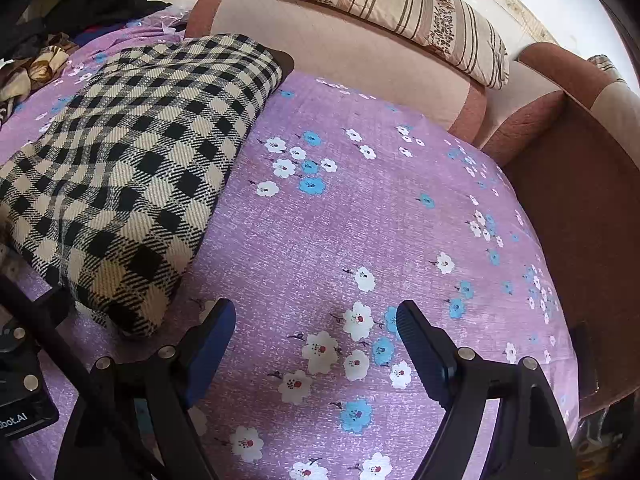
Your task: Fold large clothes
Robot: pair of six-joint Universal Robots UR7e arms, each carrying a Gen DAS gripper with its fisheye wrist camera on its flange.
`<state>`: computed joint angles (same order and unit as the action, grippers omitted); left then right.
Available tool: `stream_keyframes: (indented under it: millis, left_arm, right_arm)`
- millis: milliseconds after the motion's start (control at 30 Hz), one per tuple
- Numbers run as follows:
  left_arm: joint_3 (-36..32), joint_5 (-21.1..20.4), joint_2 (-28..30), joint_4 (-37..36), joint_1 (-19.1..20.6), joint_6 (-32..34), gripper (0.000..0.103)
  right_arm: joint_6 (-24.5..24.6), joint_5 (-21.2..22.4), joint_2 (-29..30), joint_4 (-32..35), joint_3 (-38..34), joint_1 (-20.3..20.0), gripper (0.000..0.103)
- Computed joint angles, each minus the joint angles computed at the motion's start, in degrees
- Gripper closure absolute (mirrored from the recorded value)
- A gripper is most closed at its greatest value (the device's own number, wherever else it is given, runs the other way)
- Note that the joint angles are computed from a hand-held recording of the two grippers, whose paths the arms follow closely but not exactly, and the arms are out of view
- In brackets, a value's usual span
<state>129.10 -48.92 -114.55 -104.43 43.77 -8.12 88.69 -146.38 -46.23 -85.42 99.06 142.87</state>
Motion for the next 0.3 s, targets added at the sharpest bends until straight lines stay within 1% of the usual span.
stream_keyframes:
  millis: [300]
  left_arm:
    - [1.3, 0.8, -1.2, -1.6, -1.0, 2.0, 0.000]
  right_arm:
    - [-1.1, 0.1, -0.4, -2.2, 0.9, 0.0, 0.016]
